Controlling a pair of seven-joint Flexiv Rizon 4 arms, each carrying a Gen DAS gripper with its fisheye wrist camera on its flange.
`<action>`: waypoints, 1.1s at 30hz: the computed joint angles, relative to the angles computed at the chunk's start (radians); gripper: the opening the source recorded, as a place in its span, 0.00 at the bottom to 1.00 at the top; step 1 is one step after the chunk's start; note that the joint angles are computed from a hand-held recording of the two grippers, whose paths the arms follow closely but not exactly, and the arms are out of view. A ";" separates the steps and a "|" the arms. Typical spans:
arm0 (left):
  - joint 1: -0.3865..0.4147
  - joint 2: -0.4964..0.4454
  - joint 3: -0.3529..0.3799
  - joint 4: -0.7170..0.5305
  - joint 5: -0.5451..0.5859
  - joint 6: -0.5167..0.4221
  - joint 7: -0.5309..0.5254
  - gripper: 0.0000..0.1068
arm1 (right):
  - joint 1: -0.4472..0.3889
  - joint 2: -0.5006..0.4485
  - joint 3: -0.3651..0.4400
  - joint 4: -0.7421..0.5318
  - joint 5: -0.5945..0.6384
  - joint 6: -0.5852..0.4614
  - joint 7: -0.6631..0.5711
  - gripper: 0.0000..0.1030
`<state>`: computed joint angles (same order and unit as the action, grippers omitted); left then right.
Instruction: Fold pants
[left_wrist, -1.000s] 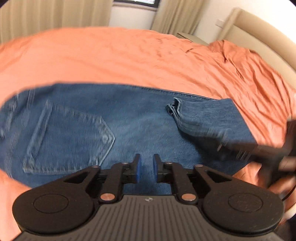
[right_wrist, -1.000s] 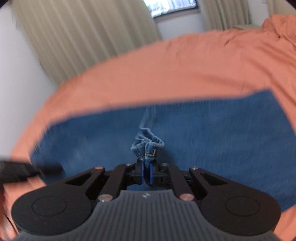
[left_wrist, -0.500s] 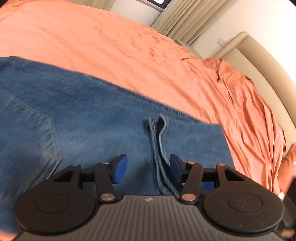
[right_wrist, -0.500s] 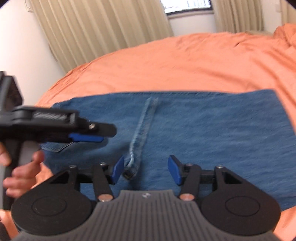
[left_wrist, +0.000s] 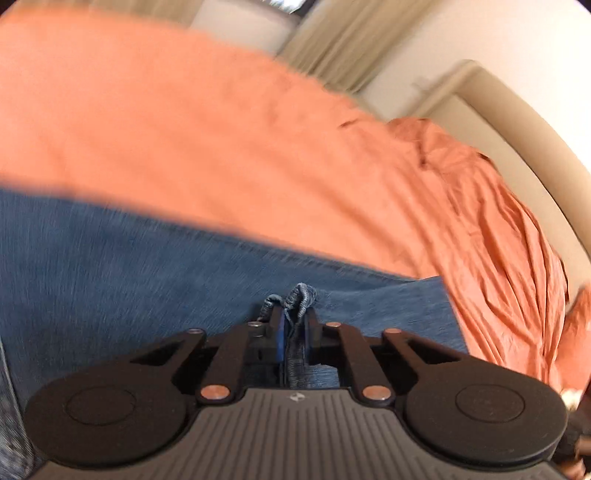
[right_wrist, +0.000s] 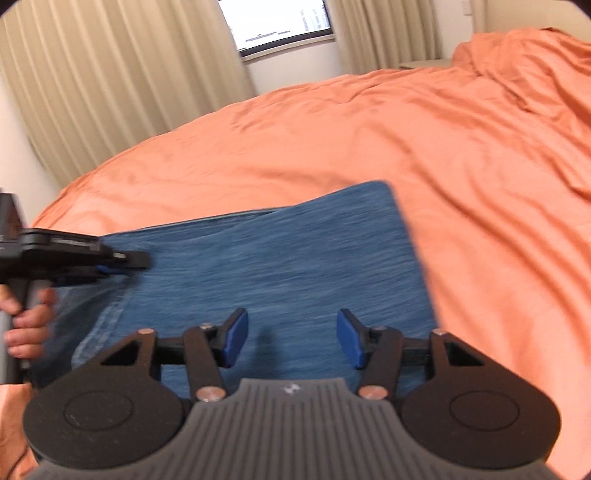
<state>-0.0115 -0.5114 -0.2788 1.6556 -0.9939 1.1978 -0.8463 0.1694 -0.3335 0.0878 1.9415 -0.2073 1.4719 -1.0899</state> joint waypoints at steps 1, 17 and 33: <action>0.005 0.012 -0.025 0.003 -0.023 0.021 0.060 0.08 | -0.004 0.000 -0.006 -0.007 -0.012 -0.010 -0.014 0.34; -0.053 -0.109 0.143 -0.162 0.449 -0.085 -0.257 0.09 | -0.087 -0.220 0.008 -0.373 0.013 -0.185 -0.189 0.03; -0.077 -0.053 0.193 -0.151 0.623 -0.110 -0.461 0.39 | -0.050 -0.112 -0.033 -0.247 0.056 -0.240 -0.164 0.03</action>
<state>-0.0890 -0.5643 -0.0862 1.5046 -0.3705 1.0878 -1.3076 0.1192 -0.4458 0.0552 1.6946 -0.1509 1.2322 -1.2540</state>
